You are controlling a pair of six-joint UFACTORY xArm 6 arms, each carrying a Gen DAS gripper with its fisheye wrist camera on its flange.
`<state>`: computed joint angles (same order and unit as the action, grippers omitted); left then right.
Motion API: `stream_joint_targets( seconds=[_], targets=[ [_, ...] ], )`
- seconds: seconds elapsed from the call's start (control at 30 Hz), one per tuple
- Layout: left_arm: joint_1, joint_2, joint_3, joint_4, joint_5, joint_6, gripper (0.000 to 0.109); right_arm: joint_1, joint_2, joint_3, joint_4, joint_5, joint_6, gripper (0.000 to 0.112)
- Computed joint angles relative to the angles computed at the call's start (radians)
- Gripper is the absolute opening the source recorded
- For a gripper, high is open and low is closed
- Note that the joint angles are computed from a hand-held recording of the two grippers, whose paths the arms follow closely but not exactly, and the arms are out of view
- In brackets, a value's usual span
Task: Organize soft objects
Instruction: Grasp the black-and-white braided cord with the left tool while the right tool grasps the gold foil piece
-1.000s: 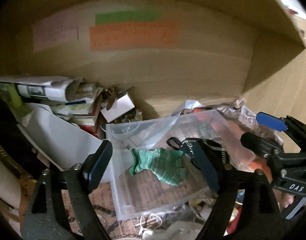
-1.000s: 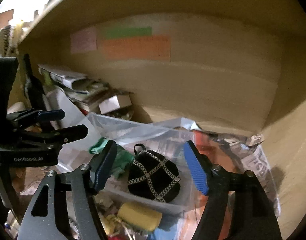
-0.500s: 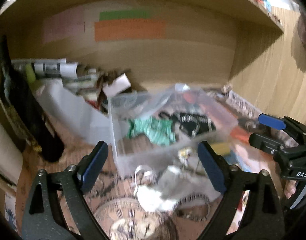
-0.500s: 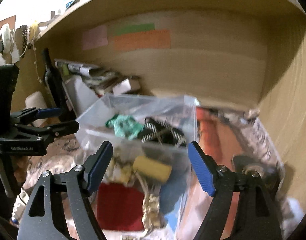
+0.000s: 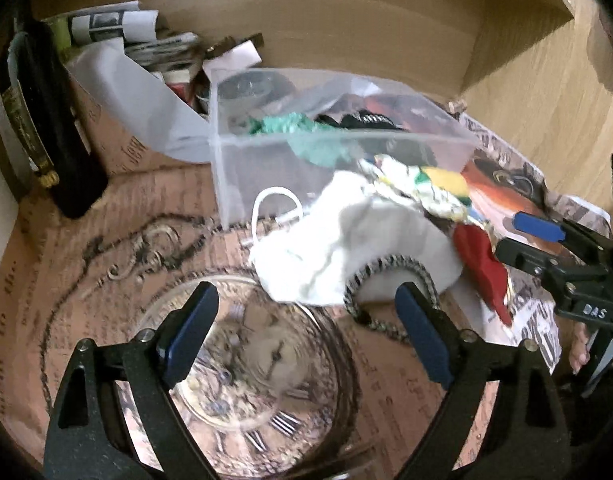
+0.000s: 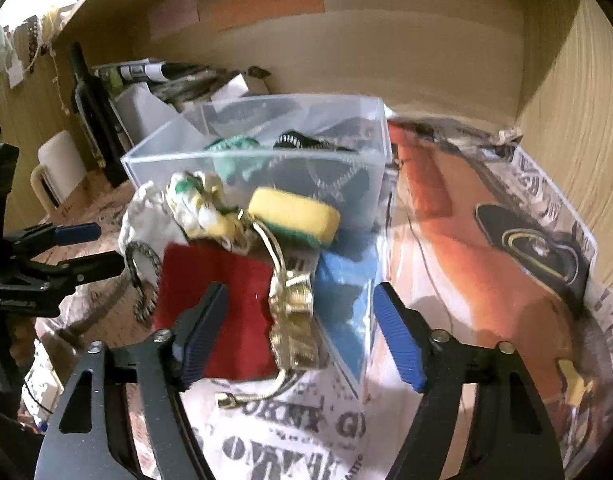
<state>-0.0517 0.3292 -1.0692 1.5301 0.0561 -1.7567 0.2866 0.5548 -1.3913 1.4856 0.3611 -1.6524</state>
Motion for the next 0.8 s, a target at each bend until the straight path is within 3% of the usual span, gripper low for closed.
stream_joint_targets(
  seconds=[0.1,0.2,0.5,0.67,0.8],
  targets=[
    [-0.008,0.017,0.002,-0.055,-0.014,0.056,0.085,0.000,0.011,-0.002,-0.045,0.010,0.031,0.056],
    [-0.022,0.042,0.002,-0.177,-0.010,0.170,0.071,0.002,0.025,-0.001,-0.116,0.014,0.077,0.041],
    [-0.041,0.039,-0.014,0.058,0.065,-0.086,0.051,-0.007,0.028,0.004,-0.083,0.011,0.039,0.021],
    [-0.027,0.034,-0.013,0.111,0.033,-0.121,0.025,-0.016,0.024,0.008,-0.040,0.019,0.016,0.014],
    [-0.033,0.021,-0.001,0.139,0.031,-0.147,0.012,-0.024,0.010,0.020,0.027,0.025,-0.035,0.013]
  ],
)
